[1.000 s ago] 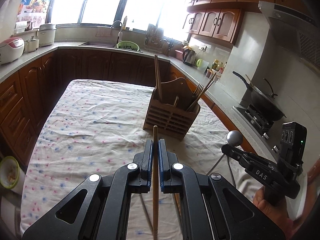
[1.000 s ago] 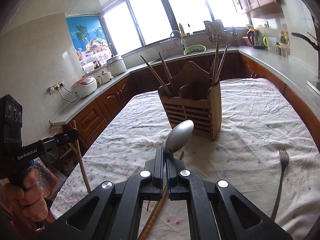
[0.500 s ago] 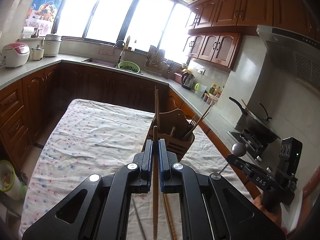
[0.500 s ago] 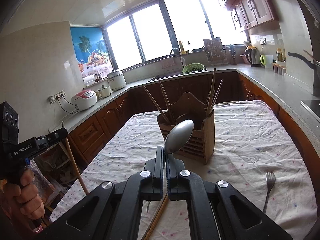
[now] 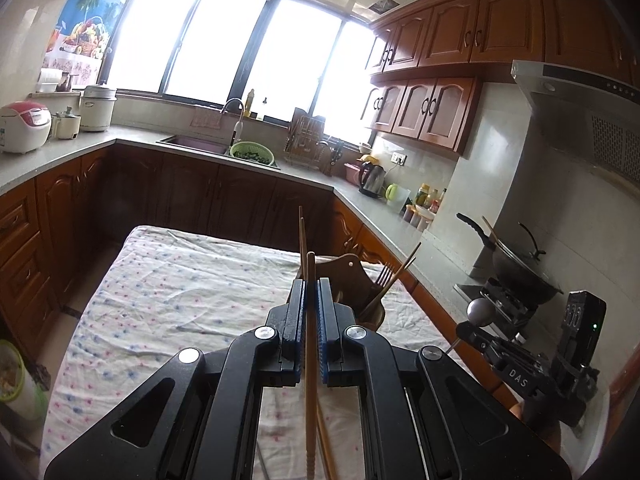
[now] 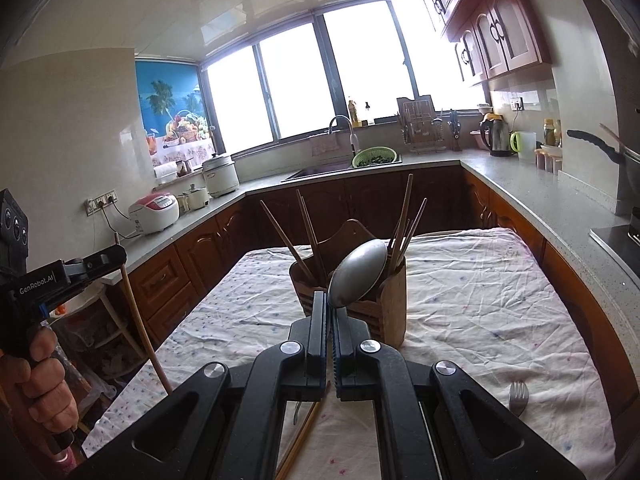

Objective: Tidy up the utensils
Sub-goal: 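Lift the chopstick and spoon and carry them over the wooden holder, then lower the chopstick and spoon into the wooden holder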

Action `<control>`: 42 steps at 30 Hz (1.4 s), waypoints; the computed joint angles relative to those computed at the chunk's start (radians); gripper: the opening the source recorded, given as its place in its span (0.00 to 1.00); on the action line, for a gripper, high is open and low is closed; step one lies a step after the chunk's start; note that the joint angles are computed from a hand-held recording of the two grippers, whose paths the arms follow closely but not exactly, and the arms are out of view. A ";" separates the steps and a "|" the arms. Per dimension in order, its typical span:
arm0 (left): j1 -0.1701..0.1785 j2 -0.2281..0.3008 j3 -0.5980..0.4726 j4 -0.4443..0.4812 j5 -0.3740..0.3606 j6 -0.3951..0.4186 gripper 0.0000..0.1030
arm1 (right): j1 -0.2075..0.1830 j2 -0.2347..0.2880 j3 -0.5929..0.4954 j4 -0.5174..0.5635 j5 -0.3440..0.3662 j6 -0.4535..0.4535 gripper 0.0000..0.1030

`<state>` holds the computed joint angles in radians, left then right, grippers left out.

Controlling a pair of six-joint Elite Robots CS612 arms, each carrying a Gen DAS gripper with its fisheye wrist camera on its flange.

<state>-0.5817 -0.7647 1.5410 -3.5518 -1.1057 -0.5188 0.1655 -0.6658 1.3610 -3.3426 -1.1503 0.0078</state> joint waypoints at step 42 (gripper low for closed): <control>0.061 0.331 -0.604 0.186 0.087 0.123 0.04 | 0.042 0.219 -0.393 0.175 -0.131 -0.175 0.02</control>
